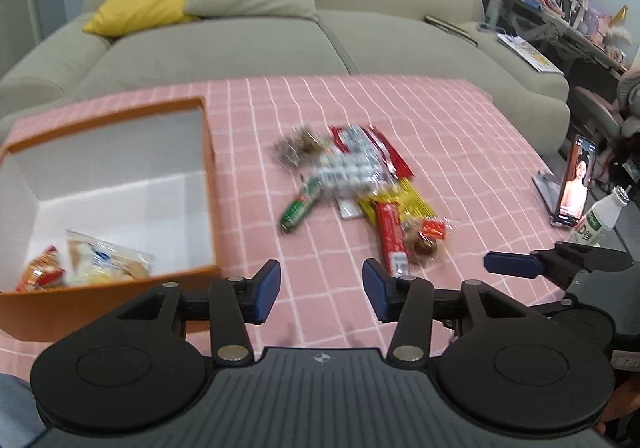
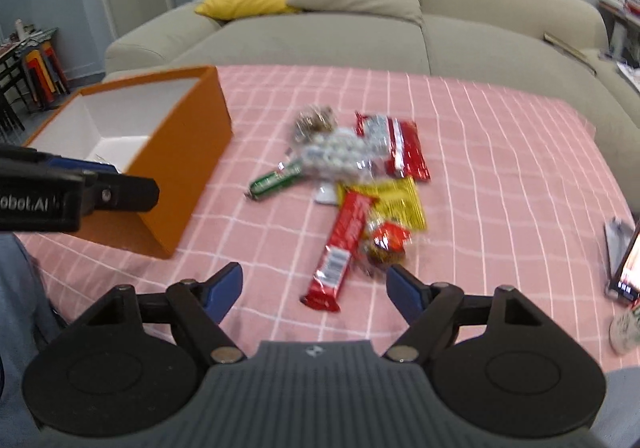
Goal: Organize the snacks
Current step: 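Move both tools back over the snack pile, then grasp the red chocolate bar with the left gripper while the right grasps the wrapped pastry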
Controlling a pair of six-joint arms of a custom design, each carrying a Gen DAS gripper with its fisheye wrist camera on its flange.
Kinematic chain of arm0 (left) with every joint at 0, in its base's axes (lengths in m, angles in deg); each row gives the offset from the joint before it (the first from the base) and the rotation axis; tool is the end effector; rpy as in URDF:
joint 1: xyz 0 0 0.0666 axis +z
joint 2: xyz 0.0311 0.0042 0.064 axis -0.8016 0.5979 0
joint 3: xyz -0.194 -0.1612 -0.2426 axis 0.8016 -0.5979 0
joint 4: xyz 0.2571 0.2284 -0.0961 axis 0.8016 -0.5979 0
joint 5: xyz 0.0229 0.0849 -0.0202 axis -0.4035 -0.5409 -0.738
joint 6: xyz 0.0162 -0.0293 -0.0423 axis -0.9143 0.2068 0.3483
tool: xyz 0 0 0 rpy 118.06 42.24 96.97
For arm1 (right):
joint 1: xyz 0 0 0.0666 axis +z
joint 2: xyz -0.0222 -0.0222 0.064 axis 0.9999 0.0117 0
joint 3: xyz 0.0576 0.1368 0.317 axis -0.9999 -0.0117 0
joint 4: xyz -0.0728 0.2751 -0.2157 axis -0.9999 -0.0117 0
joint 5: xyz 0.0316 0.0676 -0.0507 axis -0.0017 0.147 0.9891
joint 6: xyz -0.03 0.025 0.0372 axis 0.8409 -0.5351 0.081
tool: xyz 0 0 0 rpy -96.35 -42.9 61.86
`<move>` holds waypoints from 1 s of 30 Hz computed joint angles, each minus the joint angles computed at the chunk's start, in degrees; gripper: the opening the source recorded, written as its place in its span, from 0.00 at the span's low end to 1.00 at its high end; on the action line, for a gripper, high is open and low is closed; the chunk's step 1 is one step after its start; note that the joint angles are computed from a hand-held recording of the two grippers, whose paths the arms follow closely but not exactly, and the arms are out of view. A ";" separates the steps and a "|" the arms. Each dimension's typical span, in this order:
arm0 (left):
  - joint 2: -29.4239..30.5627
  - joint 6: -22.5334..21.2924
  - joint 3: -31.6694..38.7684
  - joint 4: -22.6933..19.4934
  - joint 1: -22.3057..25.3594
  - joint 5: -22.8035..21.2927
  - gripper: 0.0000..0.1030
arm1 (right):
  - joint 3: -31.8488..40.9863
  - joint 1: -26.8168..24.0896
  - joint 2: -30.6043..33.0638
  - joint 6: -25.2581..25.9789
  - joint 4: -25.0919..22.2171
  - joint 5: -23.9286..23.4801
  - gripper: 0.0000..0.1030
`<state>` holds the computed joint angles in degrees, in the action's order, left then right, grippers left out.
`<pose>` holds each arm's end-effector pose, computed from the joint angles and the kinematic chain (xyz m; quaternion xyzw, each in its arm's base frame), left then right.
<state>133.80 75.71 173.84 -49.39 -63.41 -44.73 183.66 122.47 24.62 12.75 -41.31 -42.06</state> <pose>0.3952 -0.0799 0.5332 0.1759 0.9219 -0.1269 0.3210 0.3642 0.2266 0.4906 -0.0105 0.9437 0.0508 0.3267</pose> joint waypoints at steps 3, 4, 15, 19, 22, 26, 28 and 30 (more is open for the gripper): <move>1.26 0.21 0.32 -0.68 -0.64 1.67 0.53 | -0.72 -0.90 0.04 -0.90 0.10 -0.10 0.69; 1.76 0.11 0.52 -0.92 -1.01 1.84 0.51 | -0.74 -1.50 0.36 -1.11 0.22 -0.46 0.67; 8.73 3.81 4.54 -3.95 -4.90 1.65 0.43 | -2.83 -7.86 1.14 3.38 3.17 -3.45 0.47; 10.51 5.40 5.79 -4.03 -5.44 0.30 0.43 | -2.62 -9.69 2.93 5.14 5.59 -6.72 0.47; 11.57 5.85 6.63 -4.30 -5.57 0.24 0.43 | -1.92 -10.74 4.72 5.35 5.62 -8.01 0.47; 13.02 5.89 7.53 -5.00 -6.13 -0.22 0.43 | -1.76 -12.21 5.99 4.47 5.90 -9.95 0.45; 13.72 5.95 7.68 -4.92 -6.57 0.19 0.43 | -2.24 -12.93 6.00 4.22 6.96 -11.22 0.43; 14.26 5.40 7.71 -4.83 -7.19 0.07 0.43 | -2.40 -13.32 6.04 4.33 7.57 -12.15 0.40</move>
